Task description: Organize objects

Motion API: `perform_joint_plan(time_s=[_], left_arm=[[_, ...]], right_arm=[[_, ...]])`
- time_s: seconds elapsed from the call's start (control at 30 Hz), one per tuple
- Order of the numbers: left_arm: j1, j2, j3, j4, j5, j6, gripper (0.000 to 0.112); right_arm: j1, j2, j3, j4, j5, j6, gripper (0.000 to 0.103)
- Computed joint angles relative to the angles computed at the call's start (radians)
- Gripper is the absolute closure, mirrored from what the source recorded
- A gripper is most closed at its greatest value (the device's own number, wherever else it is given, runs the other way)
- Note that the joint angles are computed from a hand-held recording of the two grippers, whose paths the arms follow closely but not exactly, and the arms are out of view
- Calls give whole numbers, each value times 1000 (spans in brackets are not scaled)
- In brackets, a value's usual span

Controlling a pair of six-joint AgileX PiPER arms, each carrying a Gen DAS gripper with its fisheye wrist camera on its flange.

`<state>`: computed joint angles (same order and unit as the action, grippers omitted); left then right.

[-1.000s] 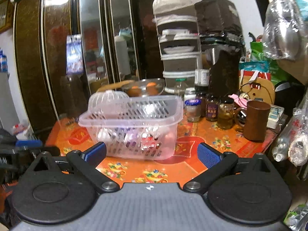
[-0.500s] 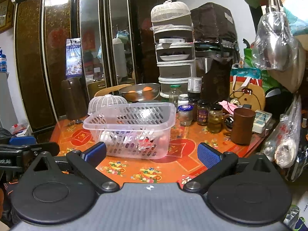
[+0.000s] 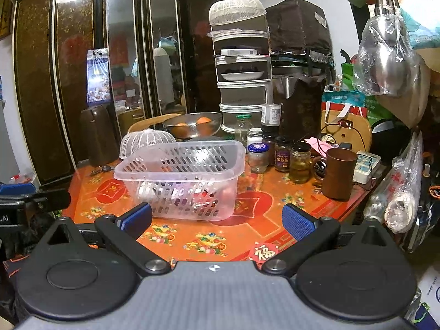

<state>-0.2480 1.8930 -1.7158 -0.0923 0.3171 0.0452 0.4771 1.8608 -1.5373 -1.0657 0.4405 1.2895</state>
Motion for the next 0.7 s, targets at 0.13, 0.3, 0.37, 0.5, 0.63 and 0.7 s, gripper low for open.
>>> perform_joint_plan(time_s=[0.13, 0.3, 0.37, 0.5, 0.63, 0.7], left_arm=[[4, -10, 10, -38, -3, 36, 9], [4, -14, 16, -26, -7, 14, 9], [6, -14, 17, -35, -6, 17, 9], [3, -16, 21, -7, -9, -8, 9], [-1, -19, 22, -11, -9, -5, 9], [-2, -18, 18, -8, -7, -8, 9]], right_arm=[[-6, -7, 6, 21, 2, -9, 0], [-20, -14, 17, 50, -15, -8, 0], [-24, -13, 16, 68, -19, -20, 0], [-20, -11, 12, 77, -17, -38, 0], [-12, -12, 12, 65, -13, -36, 0], [-10, -12, 10, 63, -11, -37, 0]])
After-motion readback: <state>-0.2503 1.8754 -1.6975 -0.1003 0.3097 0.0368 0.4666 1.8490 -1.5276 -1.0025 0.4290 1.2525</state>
